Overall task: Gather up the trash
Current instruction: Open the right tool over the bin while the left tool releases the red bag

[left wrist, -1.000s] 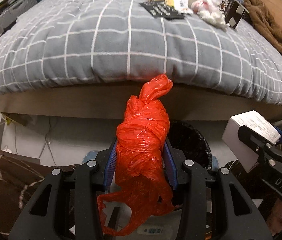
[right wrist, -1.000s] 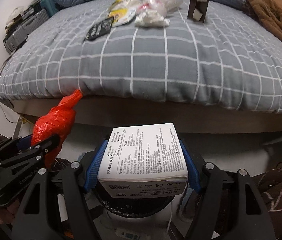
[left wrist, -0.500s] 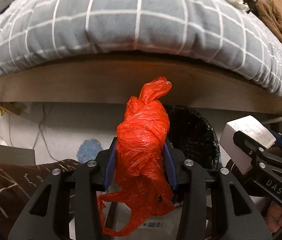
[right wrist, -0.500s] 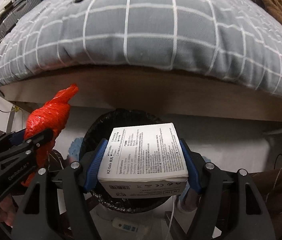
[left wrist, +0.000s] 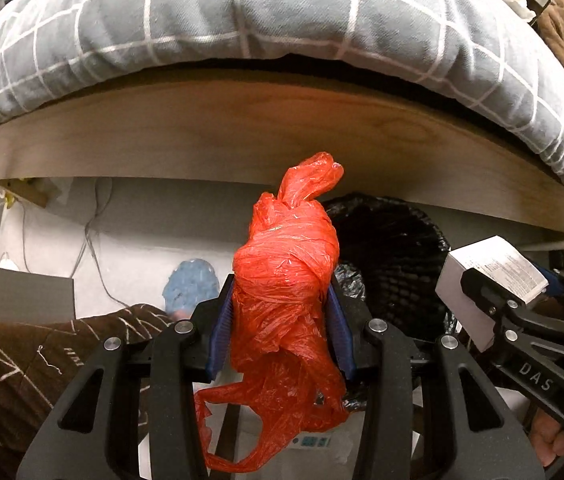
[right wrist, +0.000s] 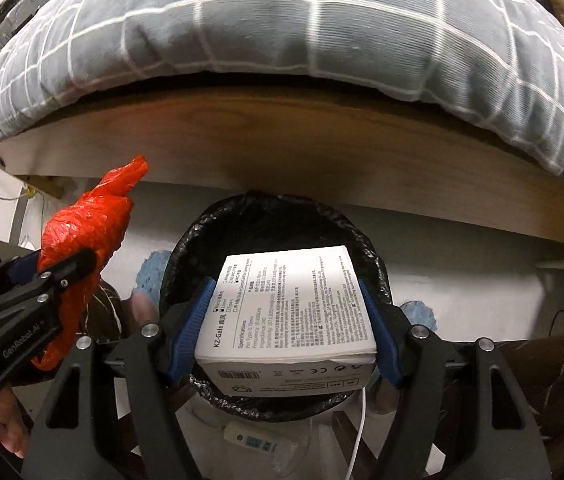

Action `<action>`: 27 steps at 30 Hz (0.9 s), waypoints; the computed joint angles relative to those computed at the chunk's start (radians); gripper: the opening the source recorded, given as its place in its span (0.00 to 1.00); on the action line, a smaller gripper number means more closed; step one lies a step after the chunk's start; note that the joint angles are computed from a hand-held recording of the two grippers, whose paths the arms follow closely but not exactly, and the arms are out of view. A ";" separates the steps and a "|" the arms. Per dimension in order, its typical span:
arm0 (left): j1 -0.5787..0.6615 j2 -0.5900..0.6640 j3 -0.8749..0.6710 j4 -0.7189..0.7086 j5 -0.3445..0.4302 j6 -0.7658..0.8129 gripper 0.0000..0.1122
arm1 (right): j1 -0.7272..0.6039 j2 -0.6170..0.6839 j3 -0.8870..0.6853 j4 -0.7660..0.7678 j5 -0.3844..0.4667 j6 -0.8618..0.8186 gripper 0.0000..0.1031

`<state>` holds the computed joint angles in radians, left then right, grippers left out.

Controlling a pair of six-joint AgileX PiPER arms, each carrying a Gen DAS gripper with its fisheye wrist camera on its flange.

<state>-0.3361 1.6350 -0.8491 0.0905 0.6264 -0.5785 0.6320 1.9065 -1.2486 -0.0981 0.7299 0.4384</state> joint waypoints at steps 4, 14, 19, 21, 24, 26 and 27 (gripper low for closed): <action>-0.001 0.006 -0.005 0.001 0.003 -0.005 0.37 | 0.009 0.008 0.004 -0.032 0.003 0.020 0.67; -0.088 0.065 -0.087 -0.015 0.026 -0.016 0.37 | -0.055 -0.078 0.119 -0.162 -0.032 0.133 0.90; -0.141 0.109 -0.136 -0.052 0.035 0.002 0.37 | -0.118 -0.122 0.173 -0.177 -0.048 0.144 0.93; -0.169 0.127 -0.159 -0.053 0.043 -0.009 0.37 | -0.138 -0.139 0.195 -0.181 -0.054 0.144 0.93; -0.193 0.151 -0.188 -0.082 0.051 0.001 0.37 | -0.168 -0.158 0.225 -0.182 -0.064 0.142 0.93; -0.209 0.163 -0.204 -0.082 0.058 -0.006 0.36 | -0.183 -0.171 0.239 -0.187 -0.062 0.144 0.92; -0.219 0.170 -0.213 -0.080 0.061 -0.011 0.36 | -0.187 -0.177 0.242 -0.190 -0.060 0.149 0.93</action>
<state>-0.5548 1.8048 -1.0625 0.0109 0.6876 -0.5897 0.4451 1.7295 -1.0064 -0.2886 0.6703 0.5871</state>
